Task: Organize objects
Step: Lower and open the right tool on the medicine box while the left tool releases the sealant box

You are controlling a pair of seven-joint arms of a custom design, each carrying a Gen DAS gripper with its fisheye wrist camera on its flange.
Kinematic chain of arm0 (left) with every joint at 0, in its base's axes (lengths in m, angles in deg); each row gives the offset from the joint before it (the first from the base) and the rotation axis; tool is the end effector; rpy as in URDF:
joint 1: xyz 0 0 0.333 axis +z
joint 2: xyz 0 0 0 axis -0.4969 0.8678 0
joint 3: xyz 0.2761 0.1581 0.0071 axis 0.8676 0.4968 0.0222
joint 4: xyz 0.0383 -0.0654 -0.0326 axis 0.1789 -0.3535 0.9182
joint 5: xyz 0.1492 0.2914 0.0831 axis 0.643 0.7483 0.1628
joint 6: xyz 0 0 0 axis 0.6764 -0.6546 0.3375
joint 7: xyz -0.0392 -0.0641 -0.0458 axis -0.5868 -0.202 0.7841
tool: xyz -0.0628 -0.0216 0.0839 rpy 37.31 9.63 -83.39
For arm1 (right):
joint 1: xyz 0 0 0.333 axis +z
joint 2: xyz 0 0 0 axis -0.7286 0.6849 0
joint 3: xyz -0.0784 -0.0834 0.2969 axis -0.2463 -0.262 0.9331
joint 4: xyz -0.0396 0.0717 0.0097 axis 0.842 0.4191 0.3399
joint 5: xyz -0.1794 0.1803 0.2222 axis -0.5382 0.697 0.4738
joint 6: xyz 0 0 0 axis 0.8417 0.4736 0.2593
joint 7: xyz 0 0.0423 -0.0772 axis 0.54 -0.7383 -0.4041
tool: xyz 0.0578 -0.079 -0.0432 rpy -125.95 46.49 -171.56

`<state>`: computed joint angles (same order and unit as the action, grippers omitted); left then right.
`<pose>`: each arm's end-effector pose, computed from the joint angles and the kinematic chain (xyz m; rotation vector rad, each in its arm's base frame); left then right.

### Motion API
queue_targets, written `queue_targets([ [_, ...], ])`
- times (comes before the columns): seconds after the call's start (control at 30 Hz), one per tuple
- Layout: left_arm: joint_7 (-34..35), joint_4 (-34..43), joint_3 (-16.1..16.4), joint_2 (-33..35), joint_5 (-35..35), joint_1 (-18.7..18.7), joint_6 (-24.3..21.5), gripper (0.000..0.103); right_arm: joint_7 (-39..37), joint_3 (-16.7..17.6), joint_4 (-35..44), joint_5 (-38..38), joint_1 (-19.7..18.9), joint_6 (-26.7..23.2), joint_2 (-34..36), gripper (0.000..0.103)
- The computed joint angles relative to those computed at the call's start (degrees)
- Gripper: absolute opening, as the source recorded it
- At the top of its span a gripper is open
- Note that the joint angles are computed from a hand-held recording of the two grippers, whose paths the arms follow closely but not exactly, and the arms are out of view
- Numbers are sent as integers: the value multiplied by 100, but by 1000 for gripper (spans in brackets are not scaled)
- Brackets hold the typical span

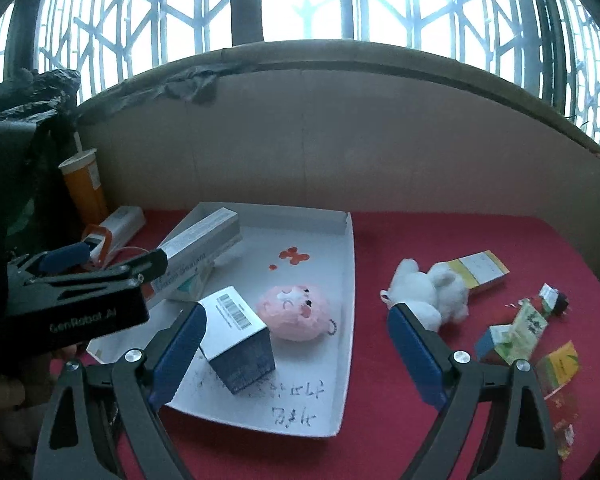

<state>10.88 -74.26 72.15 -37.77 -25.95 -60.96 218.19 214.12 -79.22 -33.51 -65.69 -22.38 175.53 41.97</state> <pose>0.6764 -0.3778 0.4608 -1.6070 1.8239 -0.9274 0.5870 0.2462 0.4677 -1.6799 1.5723 -0.8050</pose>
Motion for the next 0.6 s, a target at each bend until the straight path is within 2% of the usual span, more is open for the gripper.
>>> queue_targets([
  [0.3, -11, -729, -83, -446, 51, -141, 375, 103, 1280, -211, -520, -961, -24, 249, -433, 99],
  [0.43, 9, -720, -22, -461, 125, -284, 447, 103, 1946, -141, -677, -1539, -180, 206, -605, 101],
  [0.53, -119, -650, 117, -437, 264, -447, 429, 103, 2172, 1, -777, -1726, -364, 158, -697, 101],
  [0.6, -139, -633, 91, -428, 299, -483, 427, 103, 2346, 91, -841, -1897, -481, 127, -765, 101],
])
